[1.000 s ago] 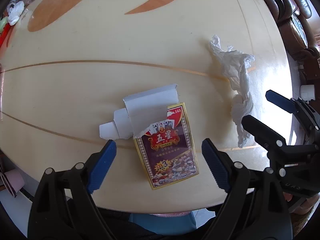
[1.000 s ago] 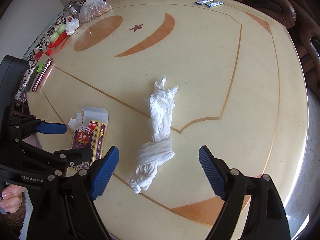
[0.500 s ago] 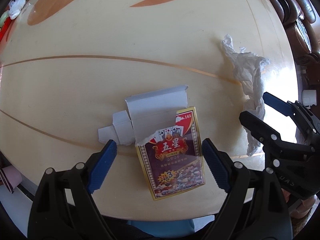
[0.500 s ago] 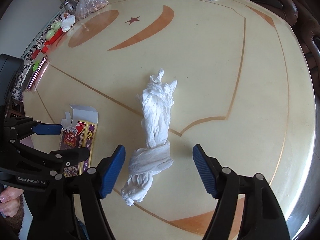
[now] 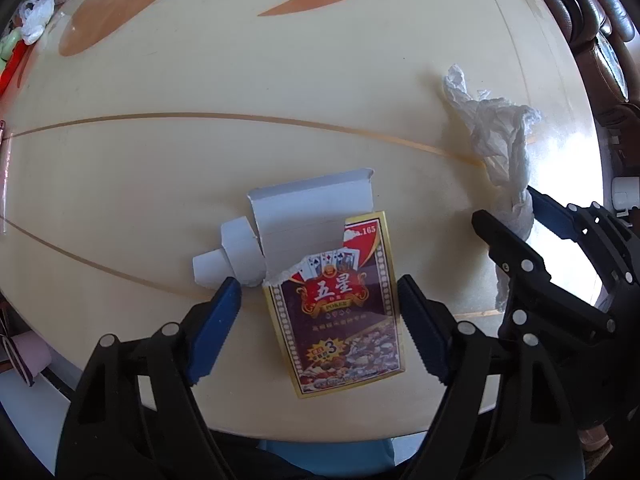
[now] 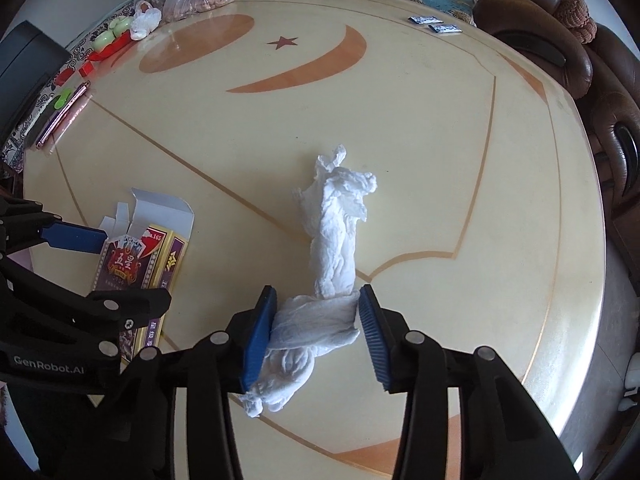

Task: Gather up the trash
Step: 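Grasp the playing-card box with the left tool while the right tool grasps the white tissue, then carry the card box with the left tool while the right tool carries the tissue over the bin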

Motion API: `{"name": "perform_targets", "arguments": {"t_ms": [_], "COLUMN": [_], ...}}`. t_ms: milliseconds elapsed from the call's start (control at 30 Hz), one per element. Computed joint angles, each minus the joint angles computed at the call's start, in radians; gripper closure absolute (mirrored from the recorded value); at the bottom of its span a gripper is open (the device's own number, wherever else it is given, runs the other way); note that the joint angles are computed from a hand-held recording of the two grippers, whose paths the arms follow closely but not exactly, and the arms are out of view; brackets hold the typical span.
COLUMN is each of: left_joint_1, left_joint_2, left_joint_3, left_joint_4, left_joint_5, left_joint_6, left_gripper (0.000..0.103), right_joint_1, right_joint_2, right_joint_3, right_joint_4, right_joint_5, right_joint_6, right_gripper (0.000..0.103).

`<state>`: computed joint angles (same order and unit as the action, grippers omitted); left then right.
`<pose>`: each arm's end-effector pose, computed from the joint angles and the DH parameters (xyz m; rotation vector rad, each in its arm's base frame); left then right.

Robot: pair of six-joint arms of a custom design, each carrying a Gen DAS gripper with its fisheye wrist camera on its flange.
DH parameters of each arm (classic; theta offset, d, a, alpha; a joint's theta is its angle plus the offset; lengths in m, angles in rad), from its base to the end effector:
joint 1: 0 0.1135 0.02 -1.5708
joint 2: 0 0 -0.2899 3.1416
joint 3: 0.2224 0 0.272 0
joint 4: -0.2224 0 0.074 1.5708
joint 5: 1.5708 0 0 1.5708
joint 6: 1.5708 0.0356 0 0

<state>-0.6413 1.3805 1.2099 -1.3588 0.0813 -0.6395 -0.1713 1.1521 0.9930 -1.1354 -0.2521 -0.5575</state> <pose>0.1917 -0.1467 0.3029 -0.0055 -3.1230 0.1405 0.2017 -0.0259 0.2912 -0.5834 2.7275 0.1920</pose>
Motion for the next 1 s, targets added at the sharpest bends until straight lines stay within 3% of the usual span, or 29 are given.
{"name": "perform_targets", "arguments": {"t_ms": [100,433,700,1000], "left_joint_1": [-0.015,0.04,-0.014,-0.16], "left_joint_2": [-0.004,-0.079,-0.109,-0.139], "left_joint_3": [0.007,-0.047,0.067,0.141], "left_joint_4": [-0.006,0.04,-0.051,-0.111], "left_joint_5": [0.01,0.065,-0.059,-0.128], "left_joint_6": [0.005,0.072,0.093,0.007], "left_gripper": [0.04,0.041,0.041,0.041], "right_joint_1": [-0.015,-0.061,-0.141,-0.3], "right_joint_2": [0.01,-0.019,-0.059,-0.123], "right_joint_3": [0.011,0.043,0.133,0.232], "right_joint_4": [-0.018,-0.068,-0.157,-0.312], "right_joint_5": [-0.019,-0.054,-0.085,-0.136], "right_joint_6": [-0.006,-0.022,-0.076,-0.211], "right_gripper": [0.071,0.075,0.075,0.075]}}
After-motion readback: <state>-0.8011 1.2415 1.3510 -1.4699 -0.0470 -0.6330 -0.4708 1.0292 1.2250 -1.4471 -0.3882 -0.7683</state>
